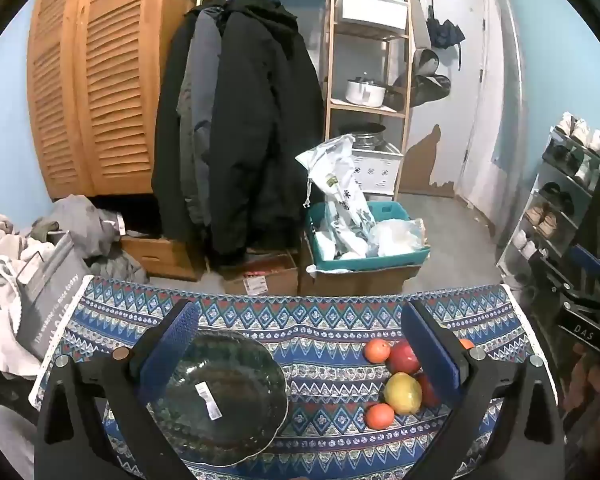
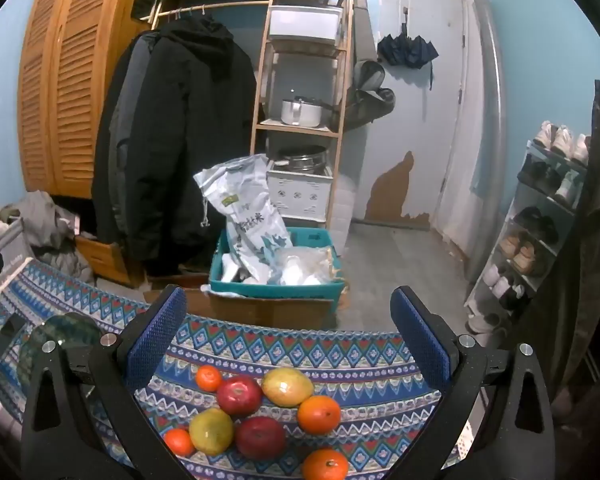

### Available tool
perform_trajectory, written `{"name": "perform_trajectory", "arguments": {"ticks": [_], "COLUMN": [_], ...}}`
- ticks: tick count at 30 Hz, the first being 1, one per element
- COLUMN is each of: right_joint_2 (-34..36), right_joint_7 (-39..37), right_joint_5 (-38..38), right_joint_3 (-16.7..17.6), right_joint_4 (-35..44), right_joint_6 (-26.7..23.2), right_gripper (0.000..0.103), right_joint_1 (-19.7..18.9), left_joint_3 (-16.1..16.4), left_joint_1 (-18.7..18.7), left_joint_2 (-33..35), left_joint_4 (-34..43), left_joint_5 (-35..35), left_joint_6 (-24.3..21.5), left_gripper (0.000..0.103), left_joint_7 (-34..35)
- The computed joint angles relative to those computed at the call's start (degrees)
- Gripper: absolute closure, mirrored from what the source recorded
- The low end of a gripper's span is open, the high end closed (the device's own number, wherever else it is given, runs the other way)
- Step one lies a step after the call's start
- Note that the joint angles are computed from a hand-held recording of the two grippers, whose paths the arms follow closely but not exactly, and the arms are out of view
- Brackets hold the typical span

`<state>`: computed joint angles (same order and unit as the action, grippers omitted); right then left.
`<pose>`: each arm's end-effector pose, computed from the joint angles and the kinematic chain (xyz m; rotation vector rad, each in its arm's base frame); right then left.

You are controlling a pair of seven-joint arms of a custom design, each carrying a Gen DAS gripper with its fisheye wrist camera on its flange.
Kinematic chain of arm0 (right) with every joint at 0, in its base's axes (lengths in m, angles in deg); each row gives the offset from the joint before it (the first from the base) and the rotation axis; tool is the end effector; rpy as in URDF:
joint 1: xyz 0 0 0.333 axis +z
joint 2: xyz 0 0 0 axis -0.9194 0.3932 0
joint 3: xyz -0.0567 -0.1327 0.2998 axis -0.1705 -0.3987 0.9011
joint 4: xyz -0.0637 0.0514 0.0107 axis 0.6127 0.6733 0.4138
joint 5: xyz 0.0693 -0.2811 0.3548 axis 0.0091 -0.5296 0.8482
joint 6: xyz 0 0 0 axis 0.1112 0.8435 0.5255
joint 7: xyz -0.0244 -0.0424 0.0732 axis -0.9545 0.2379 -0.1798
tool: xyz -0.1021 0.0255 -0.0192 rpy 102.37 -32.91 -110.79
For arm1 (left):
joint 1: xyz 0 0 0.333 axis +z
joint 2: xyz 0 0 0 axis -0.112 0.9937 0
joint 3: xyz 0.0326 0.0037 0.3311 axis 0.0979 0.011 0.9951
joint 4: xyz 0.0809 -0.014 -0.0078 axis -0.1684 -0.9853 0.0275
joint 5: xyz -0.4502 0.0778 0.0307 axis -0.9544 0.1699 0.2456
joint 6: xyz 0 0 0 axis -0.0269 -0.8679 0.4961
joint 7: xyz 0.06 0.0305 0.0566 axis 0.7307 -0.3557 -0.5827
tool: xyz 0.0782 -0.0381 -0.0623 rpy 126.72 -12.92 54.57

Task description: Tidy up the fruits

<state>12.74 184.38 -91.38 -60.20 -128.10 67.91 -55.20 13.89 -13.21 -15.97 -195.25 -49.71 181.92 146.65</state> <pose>0.5435 0.2565 0.6310 -1.4619 1.7235 -1.1550 0.6106 -0.0863 0.6506 -1.4793 1.9178 -1.0325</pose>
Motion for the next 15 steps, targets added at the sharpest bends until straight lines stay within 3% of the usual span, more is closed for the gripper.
{"name": "perform_trajectory", "arguments": {"ticks": [10, 15], "right_joint_2": [-0.3, -0.7], "right_joint_7": [1.0, 0.8], "right_joint_5": [-1.2, -1.1], "right_joint_3": [0.0, -0.1], "right_joint_4": [-0.5, -1.2], "right_joint_6": [0.8, 1.1], "right_gripper": [0.003, 0.003], "right_joint_1": [-0.2, -0.5], "left_joint_3": [-0.8, 0.1], "left_joint_1": [-0.1, -0.6], "left_joint_2": [0.3, -0.3], "left_joint_4": [-0.7, -0.3], "left_joint_5": [2.3, 0.0], "left_joint_6": [1.7, 0.8], "left_gripper": [0.001, 0.001], "left_joint_7": [-2.2, 0.1]}}
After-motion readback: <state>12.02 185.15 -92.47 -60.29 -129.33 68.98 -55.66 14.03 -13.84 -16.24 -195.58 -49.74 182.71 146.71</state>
